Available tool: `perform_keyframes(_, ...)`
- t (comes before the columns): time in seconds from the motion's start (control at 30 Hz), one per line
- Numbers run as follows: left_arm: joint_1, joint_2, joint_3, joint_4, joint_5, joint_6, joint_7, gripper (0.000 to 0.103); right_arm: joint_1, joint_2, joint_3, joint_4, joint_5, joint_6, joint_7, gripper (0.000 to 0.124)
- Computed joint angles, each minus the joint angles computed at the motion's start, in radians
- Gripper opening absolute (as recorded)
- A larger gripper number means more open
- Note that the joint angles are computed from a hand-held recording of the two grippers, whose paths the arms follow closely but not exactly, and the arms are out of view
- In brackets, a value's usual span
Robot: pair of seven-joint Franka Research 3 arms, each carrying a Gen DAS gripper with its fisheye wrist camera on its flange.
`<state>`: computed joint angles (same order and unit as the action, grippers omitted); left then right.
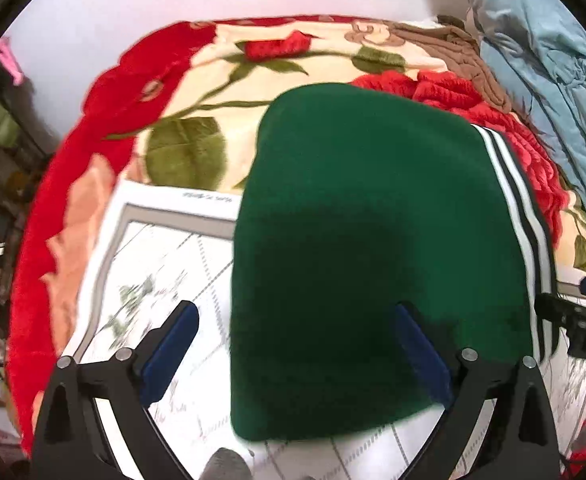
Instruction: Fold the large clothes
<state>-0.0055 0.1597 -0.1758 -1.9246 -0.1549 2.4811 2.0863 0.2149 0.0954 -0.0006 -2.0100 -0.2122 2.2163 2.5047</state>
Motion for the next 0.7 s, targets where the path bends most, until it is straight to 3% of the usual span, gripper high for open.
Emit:
perform_keyframes(0.17,-0.002,-0.144,0.026,-0.103,0.008,-0.025,-0.048,0.1,0.053,-0.109,0.057,-0.008,-0.096,-0.183,0.166,0.103)
perform_keyframes(0.33,-0.02,-0.296,0.071,-0.157,-0.031,-0.115,-0.028,0.1,0.081,-0.236,0.122,-0.005,-0.122,-0.322,0.244,0.103)
perform_keyframes(0.57,-0.057,-0.525,0.151,-0.172,-0.066,-0.289,0.021,0.1,0.137,-0.317,0.242,0.189,-0.173,-0.664,0.327,0.103)
perform_keyframes(0.7,-0.068,-0.617,0.197,-0.125,-0.071,-0.399,0.031,0.1,0.183,-0.294,0.312,0.4,-0.226,-0.883,0.355,0.103)
